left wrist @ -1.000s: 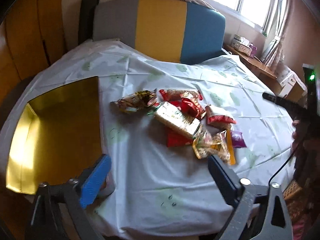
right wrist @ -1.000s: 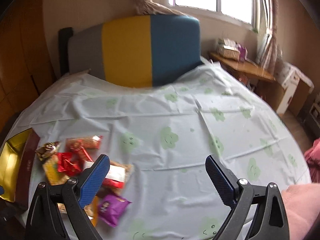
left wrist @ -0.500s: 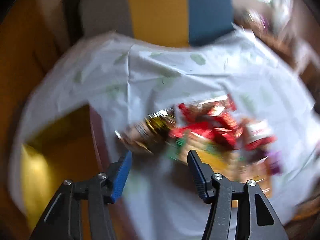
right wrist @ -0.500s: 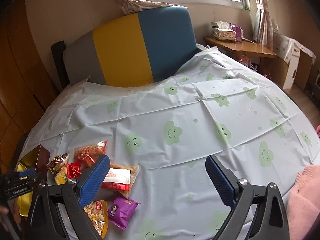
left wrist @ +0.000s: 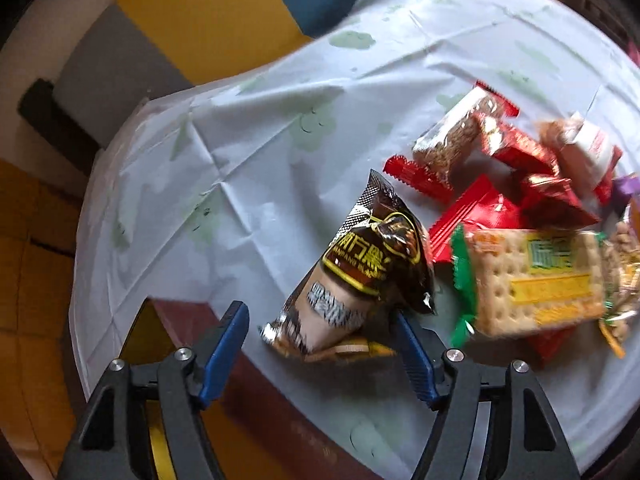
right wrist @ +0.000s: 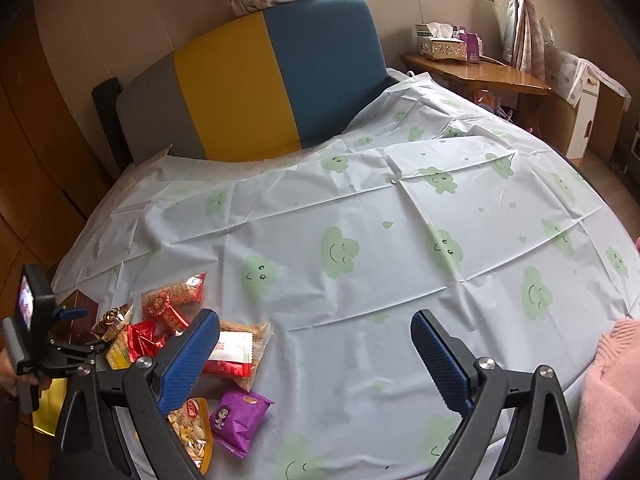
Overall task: Organize snacks
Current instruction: 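Grasp the brown chocolate wafer bar with the left gripper, then carry the wafer bar into the gold tin with the left gripper while the right gripper grasps the seed bag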
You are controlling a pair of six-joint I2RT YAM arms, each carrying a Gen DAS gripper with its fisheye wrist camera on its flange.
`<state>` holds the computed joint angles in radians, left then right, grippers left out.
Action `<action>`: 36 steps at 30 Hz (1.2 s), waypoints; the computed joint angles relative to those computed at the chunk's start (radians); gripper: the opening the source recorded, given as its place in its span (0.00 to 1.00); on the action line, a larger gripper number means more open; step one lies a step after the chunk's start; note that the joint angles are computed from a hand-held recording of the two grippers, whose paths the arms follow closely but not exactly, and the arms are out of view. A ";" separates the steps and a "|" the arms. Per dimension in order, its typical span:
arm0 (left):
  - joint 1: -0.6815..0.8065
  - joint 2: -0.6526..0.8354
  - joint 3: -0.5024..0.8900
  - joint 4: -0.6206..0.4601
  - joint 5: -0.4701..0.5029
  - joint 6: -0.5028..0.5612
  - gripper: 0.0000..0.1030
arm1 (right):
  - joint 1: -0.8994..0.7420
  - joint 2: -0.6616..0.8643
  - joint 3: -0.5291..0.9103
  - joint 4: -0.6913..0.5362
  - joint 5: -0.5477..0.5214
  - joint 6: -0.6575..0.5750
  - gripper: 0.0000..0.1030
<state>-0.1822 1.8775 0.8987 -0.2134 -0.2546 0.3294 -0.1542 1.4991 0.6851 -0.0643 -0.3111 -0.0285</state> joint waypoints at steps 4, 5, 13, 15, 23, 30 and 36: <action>0.014 0.045 0.044 -0.026 0.074 -0.030 0.45 | 0.008 0.003 -0.002 0.010 0.023 0.003 0.95; 0.011 0.033 0.027 -0.012 0.076 -0.037 0.44 | 0.009 0.002 -0.002 0.012 0.028 0.002 0.95; -0.034 -0.209 -0.178 0.044 0.099 -0.233 0.34 | 0.023 0.022 0.011 -0.015 0.031 -0.027 0.87; -0.082 -0.296 -0.229 0.045 0.080 -0.287 0.34 | 0.036 0.034 0.020 -0.037 0.026 -0.047 0.86; -0.368 -0.694 -0.424 -0.061 0.082 -0.580 0.34 | 0.156 0.061 0.027 -0.163 -0.075 -0.237 0.70; -0.582 -0.738 -0.565 -0.041 0.068 -0.858 0.34 | 0.390 0.020 -0.061 -0.188 -0.016 -0.408 0.70; -0.625 -0.734 -0.663 0.028 0.051 -0.971 0.34 | 0.574 0.066 -0.082 -0.122 0.141 -0.464 0.70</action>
